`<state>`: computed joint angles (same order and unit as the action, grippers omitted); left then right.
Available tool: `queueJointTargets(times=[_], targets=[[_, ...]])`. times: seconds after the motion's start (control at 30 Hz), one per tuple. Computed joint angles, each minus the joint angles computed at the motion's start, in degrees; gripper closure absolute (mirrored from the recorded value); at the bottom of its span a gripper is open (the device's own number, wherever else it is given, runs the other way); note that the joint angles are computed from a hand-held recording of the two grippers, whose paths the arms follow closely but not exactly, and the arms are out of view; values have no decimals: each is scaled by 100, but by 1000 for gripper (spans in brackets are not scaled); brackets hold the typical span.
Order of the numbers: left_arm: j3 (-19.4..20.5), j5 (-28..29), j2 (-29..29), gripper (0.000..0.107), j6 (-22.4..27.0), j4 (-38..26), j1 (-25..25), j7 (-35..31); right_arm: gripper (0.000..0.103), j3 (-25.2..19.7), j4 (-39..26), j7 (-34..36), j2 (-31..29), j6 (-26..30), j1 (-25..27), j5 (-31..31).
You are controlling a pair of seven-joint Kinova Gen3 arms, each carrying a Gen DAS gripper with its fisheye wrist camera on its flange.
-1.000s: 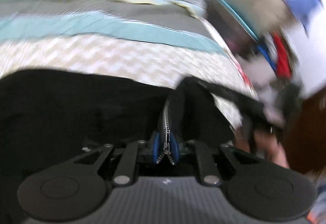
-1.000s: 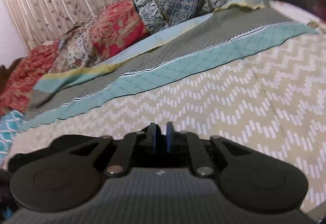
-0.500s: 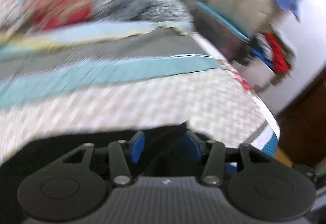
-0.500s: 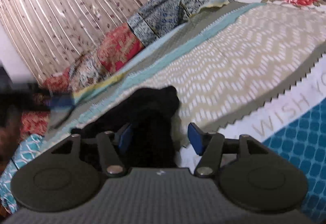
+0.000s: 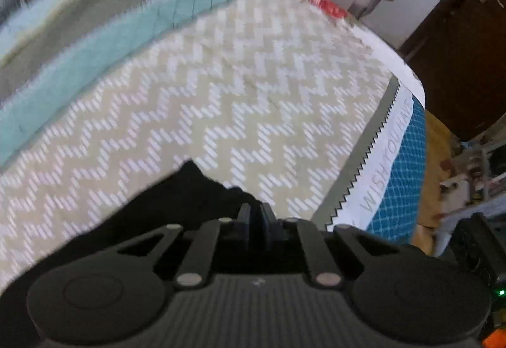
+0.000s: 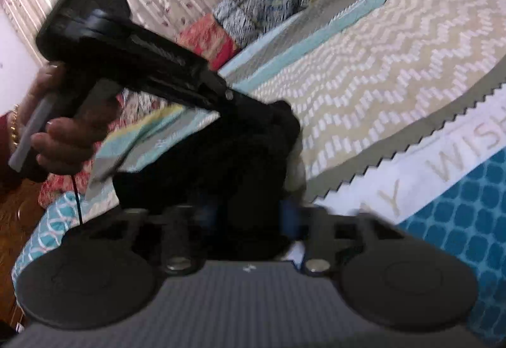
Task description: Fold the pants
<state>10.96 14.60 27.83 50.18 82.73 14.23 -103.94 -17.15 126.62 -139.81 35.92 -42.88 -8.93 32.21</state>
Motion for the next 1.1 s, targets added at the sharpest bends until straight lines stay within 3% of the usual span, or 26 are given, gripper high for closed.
queueJointTargets(times=[0.1, 0.17, 0.3, 0.43, 0.53, 0.6, 0.63, 0.7, 0.8, 0.9, 0.97, 1.0, 1.03, 1.1], targets=[[-251, 426, -380, 101, -618, 376, 36, 140, 83, 79, 172, 234, -200, -127, -150, -262], [-756, 892, -429, 101, -703, 426, 251, 122, 86, 117, 369, 377, -446, -242, -266, -495], [-1818, 1443, -294, 101, -796, 503, 959, 38, 88, 132, 521, 353, -815, 218, -662, -1118], [-2880, 1515, -257, 106, -1629, 793, 1897, 351, 88, 115, 842, 267, -984, 188, -924, -1649], [-3388, 2064, -247, 105, -1685, 937, 2145, 175, 85, 107, 822, 110, -884, 452, -994, -1853], [-3320, 2437, -420, 105, -1476, 1003, 1999, -291, 69, 63, 873, 156, -858, 349, -953, -2113], [-3180, 2484, -556, 105, -1501, 1110, 1878, -524, 56, 199, 934, 220, -945, 277, -1088, -2340], [-2679, 2627, -942, 103, -1572, 1451, 1403, -990, 44, 654, 1153, 451, -1157, -68, -1446, -2744], [-2053, 3305, -1399, 102, -1574, 1999, 607, -1689, 44, 801, 1101, 570, -1340, -92, -1269, -2696], [-1655, 4004, -1732, 102, -990, 2436, -190, -2388, 42, 191, 357, 414, -1048, 552, -473, -2028], [-1343, 4423, -1888, 102, -816, 2868, -697, -2855, 47, -227, -173, 341, -680, 964, -26, -1562], [-1214, 4516, -1899, 102, -847, 3029, -832, -3071, 76, -308, -439, 254, -524, 1197, 50, -1329], [-1116, 4515, -1888, 102, -970, 3186, -862, -3194, 90, -348, -704, 102, -373, 1431, 19, -1096], [-1218, 4234, -1847, 102, -1421, 3394, -617, -3160, 91, -118, -1130, -281, -261, 1897, -270, -635]])
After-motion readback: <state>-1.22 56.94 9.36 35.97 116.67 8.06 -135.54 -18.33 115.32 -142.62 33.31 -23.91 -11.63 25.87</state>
